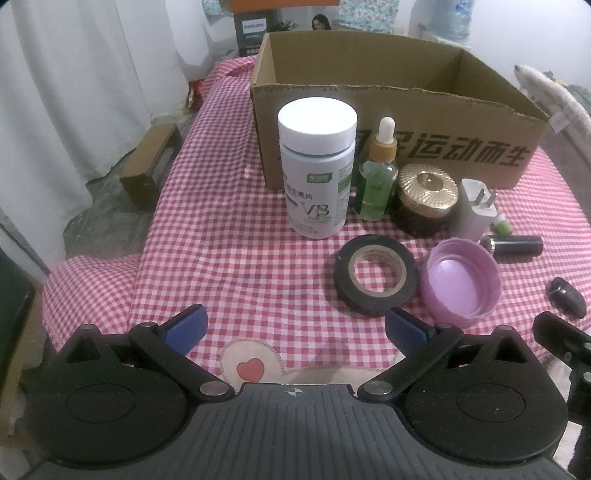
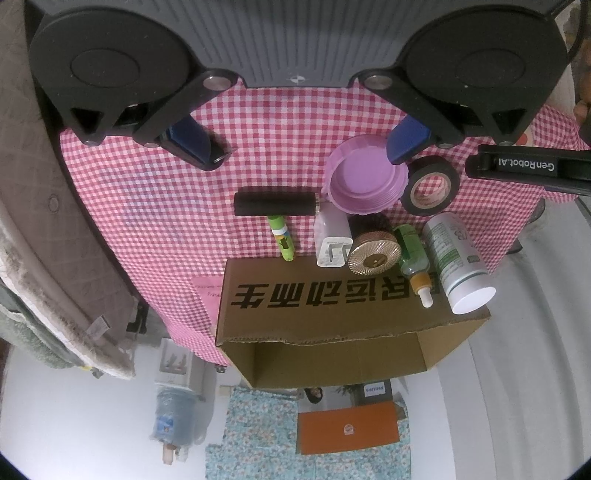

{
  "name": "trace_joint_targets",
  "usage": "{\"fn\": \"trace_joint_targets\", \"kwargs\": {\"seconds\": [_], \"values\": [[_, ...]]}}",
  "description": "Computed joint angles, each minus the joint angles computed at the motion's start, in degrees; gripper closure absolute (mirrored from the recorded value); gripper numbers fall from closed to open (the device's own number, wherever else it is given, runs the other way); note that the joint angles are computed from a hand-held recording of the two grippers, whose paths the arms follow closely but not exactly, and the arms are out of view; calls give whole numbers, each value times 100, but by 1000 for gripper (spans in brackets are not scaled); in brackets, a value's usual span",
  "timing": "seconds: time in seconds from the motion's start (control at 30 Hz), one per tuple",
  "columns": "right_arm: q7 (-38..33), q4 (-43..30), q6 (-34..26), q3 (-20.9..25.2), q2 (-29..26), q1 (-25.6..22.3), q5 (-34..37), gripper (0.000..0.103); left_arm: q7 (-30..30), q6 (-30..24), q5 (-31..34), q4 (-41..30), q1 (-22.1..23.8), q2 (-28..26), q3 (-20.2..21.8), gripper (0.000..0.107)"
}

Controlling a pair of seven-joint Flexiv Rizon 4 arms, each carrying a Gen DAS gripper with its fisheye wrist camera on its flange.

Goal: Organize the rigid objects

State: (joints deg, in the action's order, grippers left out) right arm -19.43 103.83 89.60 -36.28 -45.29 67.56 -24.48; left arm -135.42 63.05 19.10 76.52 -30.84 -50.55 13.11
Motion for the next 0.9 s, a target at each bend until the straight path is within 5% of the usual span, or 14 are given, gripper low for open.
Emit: {"fn": "trace_joint_targets", "kwargs": {"seconds": [0.9], "values": [[-9,-75,0,137,-29,-116,-6,0,88,-311,5,-216,29,-103,-77,4]]}}
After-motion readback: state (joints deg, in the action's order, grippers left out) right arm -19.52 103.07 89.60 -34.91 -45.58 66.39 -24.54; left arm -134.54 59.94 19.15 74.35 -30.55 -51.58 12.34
